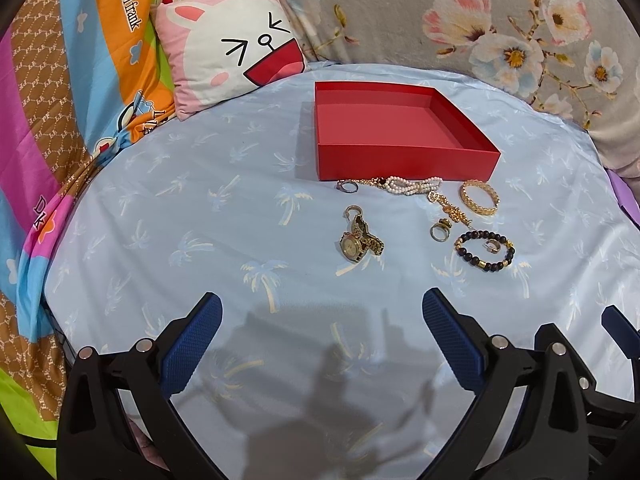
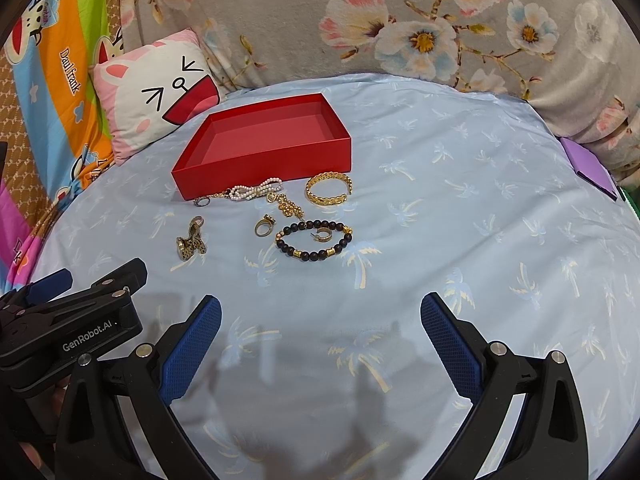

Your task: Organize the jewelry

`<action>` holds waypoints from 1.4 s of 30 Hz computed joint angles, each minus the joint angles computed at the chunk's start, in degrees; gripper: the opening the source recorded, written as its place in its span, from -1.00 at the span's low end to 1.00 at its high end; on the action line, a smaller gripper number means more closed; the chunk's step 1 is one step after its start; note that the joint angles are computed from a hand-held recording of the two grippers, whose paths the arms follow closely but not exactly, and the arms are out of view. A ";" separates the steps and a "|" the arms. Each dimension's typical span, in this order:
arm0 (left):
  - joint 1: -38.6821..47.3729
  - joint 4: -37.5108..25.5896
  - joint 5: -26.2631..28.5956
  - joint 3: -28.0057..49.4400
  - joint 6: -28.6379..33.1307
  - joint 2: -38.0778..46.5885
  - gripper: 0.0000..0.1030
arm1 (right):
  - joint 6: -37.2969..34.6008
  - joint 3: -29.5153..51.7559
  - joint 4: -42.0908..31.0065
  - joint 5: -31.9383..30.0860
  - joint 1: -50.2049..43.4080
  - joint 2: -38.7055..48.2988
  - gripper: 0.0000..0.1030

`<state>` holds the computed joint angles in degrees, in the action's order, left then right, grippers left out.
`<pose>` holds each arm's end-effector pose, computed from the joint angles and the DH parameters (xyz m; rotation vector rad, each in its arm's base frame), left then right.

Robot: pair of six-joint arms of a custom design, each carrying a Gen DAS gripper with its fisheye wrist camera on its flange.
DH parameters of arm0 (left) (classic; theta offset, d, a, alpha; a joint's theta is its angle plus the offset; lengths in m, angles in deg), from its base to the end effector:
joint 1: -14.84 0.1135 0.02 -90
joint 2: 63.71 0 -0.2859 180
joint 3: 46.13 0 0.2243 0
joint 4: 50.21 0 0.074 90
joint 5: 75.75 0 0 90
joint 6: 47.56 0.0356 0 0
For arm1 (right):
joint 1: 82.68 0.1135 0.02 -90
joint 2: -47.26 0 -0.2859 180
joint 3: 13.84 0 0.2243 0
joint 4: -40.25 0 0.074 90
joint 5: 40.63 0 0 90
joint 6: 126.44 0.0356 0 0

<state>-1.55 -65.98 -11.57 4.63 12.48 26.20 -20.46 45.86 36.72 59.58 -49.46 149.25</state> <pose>0.2485 -0.0569 0.1710 -0.4568 2.3655 0.2075 0.2723 0.1708 0.1640 -0.2694 2.3486 0.2072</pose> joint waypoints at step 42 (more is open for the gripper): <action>13.36 10.31 22.95 12.70 10.02 22.16 -0.68 | -1.54 18.12 -4.73 -10.26 -7.38 20.27 0.74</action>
